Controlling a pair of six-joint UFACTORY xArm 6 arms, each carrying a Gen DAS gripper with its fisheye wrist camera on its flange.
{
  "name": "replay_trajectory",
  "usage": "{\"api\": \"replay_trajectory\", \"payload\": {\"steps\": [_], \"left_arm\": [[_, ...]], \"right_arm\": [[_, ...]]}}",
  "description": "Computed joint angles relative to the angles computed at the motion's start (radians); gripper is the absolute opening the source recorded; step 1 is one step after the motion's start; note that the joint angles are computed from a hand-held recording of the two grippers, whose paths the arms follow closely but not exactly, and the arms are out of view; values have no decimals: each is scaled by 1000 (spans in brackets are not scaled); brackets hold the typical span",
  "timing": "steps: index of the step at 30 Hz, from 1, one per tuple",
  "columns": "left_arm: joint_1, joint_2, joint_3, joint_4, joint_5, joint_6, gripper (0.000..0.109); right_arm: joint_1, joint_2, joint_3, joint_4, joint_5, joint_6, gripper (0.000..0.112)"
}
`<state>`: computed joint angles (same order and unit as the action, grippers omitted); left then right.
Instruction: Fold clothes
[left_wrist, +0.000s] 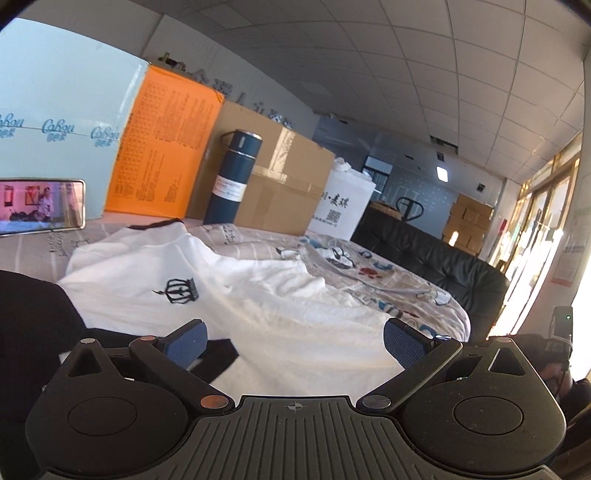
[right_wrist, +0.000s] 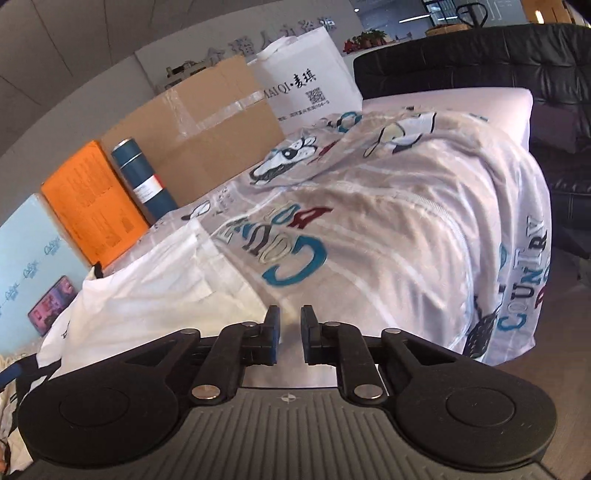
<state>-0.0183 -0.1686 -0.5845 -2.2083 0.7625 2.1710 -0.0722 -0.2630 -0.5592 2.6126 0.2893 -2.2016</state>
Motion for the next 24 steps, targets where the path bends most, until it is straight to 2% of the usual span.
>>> {"api": "replay_trajectory", "payload": {"steps": [1,2,6,8,11,14,17,20,24], "left_arm": [[6,-9,6,-39,0,27,103],[13,-19,12,-80,-1,55,103],[38,-41,-12,-252,-76,145,103],[42,-30,-59,-348,-151,195,103],[54,28,-178,-402,-251,217,103],[58,166,-379,-279,-353,75,103],[56,347,-586,-17,-380,-238,103],[48,525,-775,255,-383,-546,102],[18,695,-930,504,-405,-739,102]], "right_arm": [[-16,-5,-11,10,13,-15,42],[-22,4,-33,-14,30,4,45],[-10,133,-203,-285,102,247,46],[-7,208,-303,-420,142,365,49],[45,382,-515,-633,114,552,57],[94,565,-730,-846,71,737,63],[106,712,-886,-1047,118,917,63],[112,826,-1012,-1172,154,1003,65],[115,956,-1167,-1315,210,1070,65]]}}
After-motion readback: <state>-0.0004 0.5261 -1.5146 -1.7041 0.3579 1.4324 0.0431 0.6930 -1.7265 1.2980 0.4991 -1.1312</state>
